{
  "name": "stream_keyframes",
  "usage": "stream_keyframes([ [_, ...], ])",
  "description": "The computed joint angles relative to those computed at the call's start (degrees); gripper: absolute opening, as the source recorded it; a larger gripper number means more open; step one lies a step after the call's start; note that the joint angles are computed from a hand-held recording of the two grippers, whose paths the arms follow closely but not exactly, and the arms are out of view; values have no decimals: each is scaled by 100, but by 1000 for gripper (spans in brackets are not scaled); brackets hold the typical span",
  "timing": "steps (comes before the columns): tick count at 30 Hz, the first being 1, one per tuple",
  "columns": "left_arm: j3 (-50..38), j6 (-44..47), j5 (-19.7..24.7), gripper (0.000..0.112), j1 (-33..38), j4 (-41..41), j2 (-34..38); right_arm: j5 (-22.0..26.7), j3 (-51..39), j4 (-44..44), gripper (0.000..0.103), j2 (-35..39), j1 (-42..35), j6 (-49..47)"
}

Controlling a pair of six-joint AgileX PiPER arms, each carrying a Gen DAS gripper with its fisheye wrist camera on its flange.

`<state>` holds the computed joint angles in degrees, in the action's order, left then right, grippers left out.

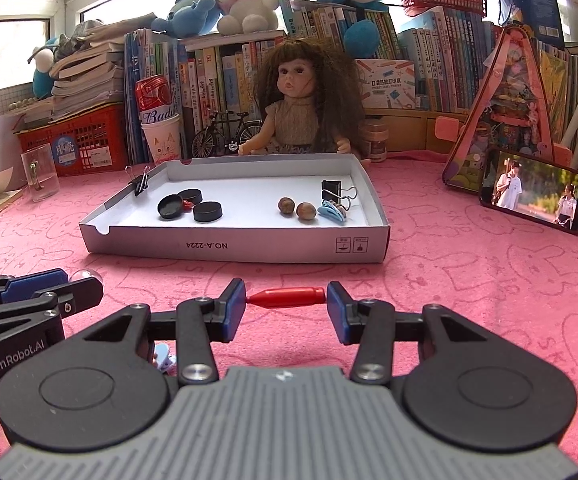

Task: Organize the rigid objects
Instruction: 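Carry the dome and the red marker over the white tray with both tools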

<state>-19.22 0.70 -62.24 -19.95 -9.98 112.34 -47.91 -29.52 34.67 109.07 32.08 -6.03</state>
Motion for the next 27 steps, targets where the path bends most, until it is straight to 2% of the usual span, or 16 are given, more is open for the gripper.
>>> stream_keyframes([
  [13,-153,46,87,29,35,24,12,57,-127,-35,49,16,-36,69],
  [21,-353,81,335,29,141,101,-67,13,-247,-76,49,66,-90,49],
  [27,-601,-104,571,29,407,504,-122,56,-398,-284,49,95,-309,39],
])
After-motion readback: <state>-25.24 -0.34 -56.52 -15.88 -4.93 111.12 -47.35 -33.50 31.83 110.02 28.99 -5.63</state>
